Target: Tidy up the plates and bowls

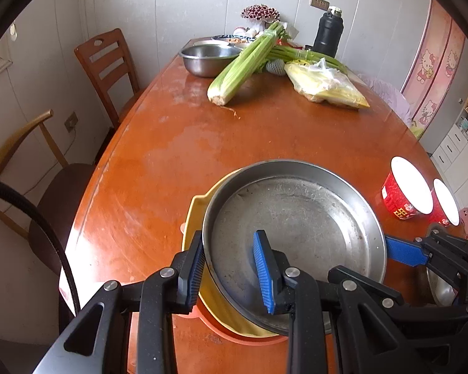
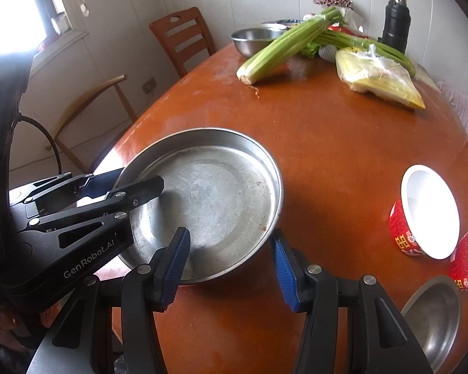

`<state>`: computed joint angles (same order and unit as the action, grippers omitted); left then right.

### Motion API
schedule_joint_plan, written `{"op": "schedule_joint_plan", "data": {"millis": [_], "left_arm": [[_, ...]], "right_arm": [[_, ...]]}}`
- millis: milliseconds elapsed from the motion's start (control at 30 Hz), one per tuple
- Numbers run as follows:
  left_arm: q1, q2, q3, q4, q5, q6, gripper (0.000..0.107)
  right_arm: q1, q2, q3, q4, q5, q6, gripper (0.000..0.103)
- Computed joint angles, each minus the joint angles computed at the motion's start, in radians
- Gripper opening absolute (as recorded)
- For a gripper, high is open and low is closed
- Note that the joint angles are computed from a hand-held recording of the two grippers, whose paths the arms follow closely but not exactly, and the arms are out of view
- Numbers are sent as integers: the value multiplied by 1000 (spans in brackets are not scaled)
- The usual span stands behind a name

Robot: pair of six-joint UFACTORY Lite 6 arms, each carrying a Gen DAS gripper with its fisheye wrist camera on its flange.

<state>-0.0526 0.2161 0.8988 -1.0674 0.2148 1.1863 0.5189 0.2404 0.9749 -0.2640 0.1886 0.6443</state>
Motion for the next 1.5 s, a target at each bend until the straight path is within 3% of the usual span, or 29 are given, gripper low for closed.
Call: {"op": "schedule_joint_plan", "data": {"millis": [367,1067,1500], "left_arm": [[4,64,13,-68,-15,56,30],[-3,81,17,-33,-48,38,30],[1,69,5,-23,-42,28,31]], "right_arm": [[-5,60,22,60,-15,-73,55],[19,152,81,-137,-15,102,55],[-3,164,85,83,-28,-129,55]]}}
